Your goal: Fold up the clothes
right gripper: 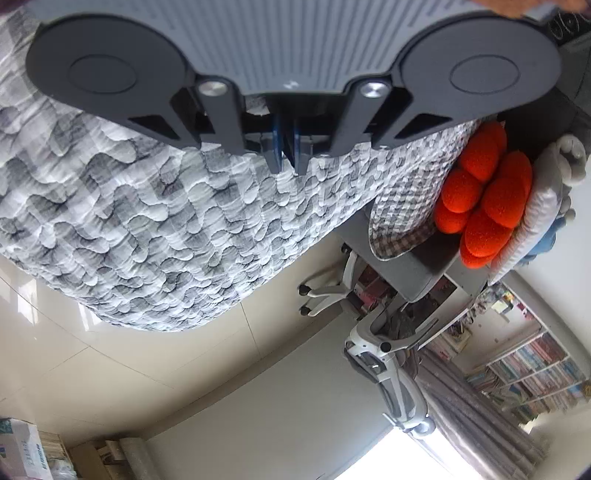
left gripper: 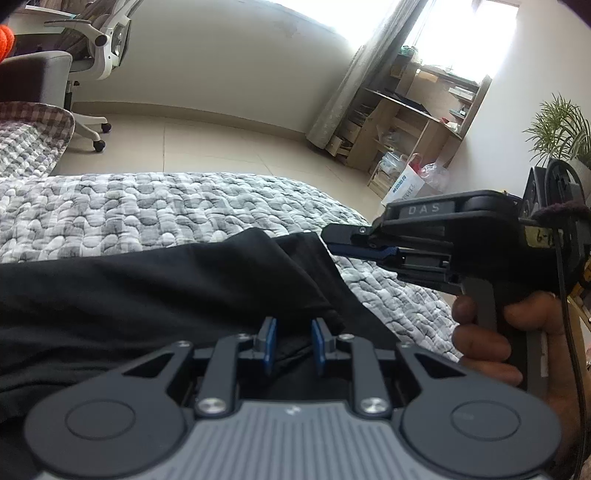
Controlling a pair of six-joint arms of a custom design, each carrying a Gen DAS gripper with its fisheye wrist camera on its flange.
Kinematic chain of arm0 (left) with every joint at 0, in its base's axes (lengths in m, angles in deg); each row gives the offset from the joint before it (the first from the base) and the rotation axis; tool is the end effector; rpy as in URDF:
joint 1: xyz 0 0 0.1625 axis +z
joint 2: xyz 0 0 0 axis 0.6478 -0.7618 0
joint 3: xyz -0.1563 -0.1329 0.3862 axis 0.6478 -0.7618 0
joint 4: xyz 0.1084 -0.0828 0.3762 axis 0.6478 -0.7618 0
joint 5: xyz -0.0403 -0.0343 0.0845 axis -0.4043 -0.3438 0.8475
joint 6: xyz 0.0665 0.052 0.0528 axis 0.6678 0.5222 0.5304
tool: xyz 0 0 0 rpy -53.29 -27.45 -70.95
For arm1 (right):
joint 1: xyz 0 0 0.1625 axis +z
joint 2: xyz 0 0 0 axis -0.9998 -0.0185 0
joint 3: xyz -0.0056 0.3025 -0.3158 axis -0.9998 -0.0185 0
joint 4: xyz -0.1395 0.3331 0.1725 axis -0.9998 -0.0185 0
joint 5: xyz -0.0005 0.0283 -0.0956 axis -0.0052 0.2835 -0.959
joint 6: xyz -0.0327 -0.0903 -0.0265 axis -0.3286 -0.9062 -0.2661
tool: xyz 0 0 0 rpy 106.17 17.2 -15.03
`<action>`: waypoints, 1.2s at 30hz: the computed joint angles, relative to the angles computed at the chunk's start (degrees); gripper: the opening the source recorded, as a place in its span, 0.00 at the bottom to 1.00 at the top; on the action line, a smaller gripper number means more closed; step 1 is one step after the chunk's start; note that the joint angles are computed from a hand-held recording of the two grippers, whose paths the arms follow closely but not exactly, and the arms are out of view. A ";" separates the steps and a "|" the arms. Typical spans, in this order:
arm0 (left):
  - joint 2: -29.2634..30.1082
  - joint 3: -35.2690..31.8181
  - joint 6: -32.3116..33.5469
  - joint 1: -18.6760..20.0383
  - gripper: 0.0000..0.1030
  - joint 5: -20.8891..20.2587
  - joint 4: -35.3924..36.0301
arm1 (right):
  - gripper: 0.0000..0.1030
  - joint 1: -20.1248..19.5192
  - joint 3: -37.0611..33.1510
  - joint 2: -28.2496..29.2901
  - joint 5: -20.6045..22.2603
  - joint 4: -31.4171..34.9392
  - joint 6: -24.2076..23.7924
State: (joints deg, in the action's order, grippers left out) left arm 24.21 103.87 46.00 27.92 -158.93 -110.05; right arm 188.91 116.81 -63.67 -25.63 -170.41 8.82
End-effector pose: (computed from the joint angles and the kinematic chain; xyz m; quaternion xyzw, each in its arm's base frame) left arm -0.1404 -0.8012 0.2131 0.2131 0.9039 -0.3488 0.1261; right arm 0.2773 -0.8622 0.1258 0.0889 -0.9229 0.3740 0.0220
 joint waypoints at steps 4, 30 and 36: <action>-0.84 -0.54 -2.83 0.58 0.22 -1.65 1.92 | 0.41 -0.09 5.04 -4.06 -1.03 2.18 -1.78; -0.83 0.16 -5.23 1.07 0.23 -3.26 0.64 | 0.51 -3.70 11.44 -10.41 12.75 13.50 14.11; -0.79 0.16 -4.74 1.23 0.23 -3.65 0.58 | 0.51 -3.38 7.46 -7.29 13.13 12.71 11.69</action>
State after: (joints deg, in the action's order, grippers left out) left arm 23.42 104.03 41.26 29.15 -162.58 -109.47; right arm 185.54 124.27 -70.96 -12.50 -157.70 20.51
